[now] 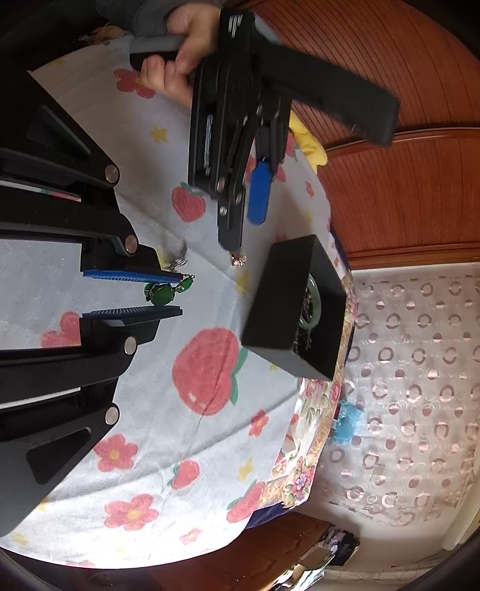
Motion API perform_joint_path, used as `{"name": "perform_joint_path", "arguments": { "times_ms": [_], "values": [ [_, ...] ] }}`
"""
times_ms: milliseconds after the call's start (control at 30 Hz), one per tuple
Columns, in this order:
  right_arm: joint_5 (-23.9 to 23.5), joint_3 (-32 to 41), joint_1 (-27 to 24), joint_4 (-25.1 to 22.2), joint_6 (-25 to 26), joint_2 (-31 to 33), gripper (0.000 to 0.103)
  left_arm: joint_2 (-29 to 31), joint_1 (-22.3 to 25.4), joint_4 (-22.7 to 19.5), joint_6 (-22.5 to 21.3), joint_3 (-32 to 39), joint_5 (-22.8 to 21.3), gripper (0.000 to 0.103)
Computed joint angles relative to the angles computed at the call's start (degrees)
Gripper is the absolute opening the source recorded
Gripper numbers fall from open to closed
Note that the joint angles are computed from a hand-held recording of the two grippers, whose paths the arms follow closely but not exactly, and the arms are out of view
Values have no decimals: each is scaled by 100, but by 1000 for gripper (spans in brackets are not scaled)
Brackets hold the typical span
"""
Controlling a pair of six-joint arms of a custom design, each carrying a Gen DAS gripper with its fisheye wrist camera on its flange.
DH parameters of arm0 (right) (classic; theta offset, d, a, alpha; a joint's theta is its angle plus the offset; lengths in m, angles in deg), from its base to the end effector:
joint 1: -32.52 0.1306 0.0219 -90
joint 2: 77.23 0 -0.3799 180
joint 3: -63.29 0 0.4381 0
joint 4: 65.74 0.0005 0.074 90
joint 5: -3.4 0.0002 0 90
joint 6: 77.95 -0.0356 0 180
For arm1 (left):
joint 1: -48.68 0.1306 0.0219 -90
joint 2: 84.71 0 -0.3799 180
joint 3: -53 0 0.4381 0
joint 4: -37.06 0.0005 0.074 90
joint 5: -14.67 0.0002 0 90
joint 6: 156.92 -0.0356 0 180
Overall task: Organize jewelry
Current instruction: 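Lift the green pendant with the right gripper while the left gripper grasps the gold earring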
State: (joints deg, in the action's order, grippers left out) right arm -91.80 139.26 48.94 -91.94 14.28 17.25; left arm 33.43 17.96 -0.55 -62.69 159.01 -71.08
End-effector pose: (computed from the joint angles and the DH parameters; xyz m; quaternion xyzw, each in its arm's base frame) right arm 0.5217 0.1566 0.2931 -0.1666 0.9069 0.0891 0.3765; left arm 0.6002 -0.3603 0.2898 0.2274 0.9104 -0.1365 0.3176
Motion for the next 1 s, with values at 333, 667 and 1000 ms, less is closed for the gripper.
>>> {"name": "perform_joint_path", "arguments": {
  "times_ms": [333,667,1000],
  "values": [
    [-120,-96,-103,65,-96,-107,14,375,-80,-219,-152,493,-272,27],
    [-217,87,-177,87,-161,-50,14,207,-36,-39,-105,288,-300,14],
    [-183,848,-199,-24,24,267,14,-148,25,189,-90,102,-311,14]
  ]
}}
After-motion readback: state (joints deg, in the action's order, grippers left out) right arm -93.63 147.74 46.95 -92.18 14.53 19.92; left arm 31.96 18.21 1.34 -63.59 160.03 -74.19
